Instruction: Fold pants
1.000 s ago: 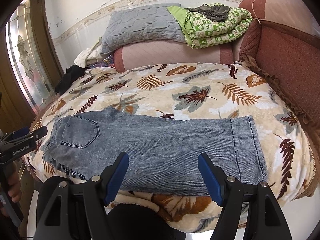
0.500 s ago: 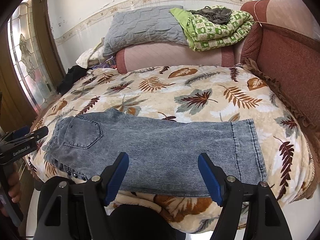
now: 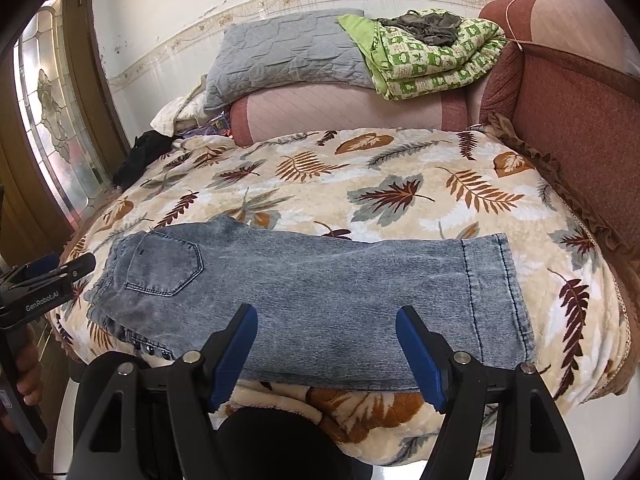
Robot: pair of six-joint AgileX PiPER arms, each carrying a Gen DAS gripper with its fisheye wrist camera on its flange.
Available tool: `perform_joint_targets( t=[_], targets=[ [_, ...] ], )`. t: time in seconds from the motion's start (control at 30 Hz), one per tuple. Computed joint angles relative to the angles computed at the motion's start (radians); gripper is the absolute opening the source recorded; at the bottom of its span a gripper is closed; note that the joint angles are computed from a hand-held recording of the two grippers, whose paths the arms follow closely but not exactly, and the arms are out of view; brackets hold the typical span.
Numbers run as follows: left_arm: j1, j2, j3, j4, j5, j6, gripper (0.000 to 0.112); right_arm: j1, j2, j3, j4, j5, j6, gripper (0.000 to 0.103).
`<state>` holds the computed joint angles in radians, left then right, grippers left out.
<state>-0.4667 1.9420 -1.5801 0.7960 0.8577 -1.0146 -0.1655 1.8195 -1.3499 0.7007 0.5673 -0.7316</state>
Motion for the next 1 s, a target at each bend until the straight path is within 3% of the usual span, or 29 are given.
perform_joint_targets(
  t=[0.6,1.0],
  targets=[
    [0.011,0.04,-0.041,-0.021,0.021,0.035,0.084,0.025,0.033,-0.033,0.018,0.006,-0.007,0.075],
    [-0.044,0.095,-0.159,-0.006,0.13,0.093,0.084,-0.009,0.096,-0.102,0.073,0.057,-0.037,0.075]
  ],
)
